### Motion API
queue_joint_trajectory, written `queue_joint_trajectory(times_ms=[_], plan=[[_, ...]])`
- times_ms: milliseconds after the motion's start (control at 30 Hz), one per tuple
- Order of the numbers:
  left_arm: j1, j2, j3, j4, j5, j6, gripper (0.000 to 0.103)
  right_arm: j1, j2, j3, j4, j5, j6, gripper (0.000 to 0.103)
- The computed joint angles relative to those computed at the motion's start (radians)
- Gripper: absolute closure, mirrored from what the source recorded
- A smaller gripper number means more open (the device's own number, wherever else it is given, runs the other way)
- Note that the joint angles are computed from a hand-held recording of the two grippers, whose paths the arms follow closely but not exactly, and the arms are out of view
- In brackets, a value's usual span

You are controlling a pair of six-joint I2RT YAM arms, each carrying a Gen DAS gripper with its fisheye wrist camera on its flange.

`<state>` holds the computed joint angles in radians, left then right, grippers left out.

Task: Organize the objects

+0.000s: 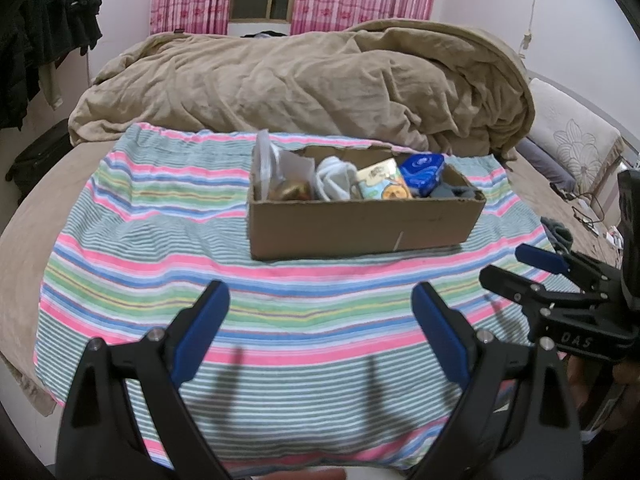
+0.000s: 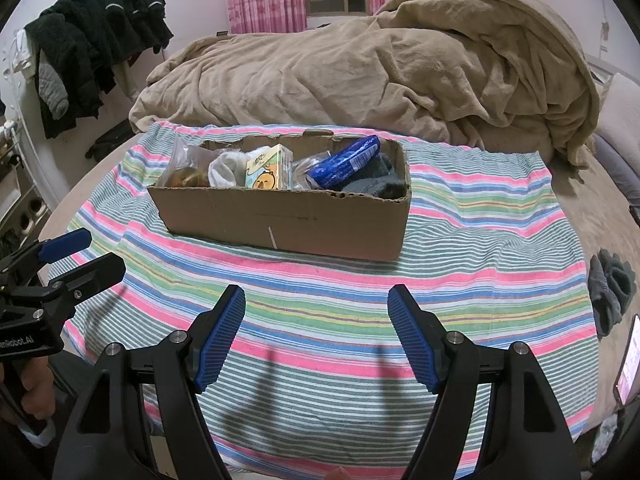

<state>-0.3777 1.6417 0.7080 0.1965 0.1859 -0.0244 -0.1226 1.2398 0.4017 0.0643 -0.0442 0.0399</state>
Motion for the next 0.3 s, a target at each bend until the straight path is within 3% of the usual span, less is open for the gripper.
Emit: queue_joint_trajectory(times_ms=[300], plan=[[-0.007, -0.023, -0.024, 0.024, 0.010, 0.016, 0.009, 0.002, -0.004, -0.002, 0.001, 0.000, 0.002, 0.026]])
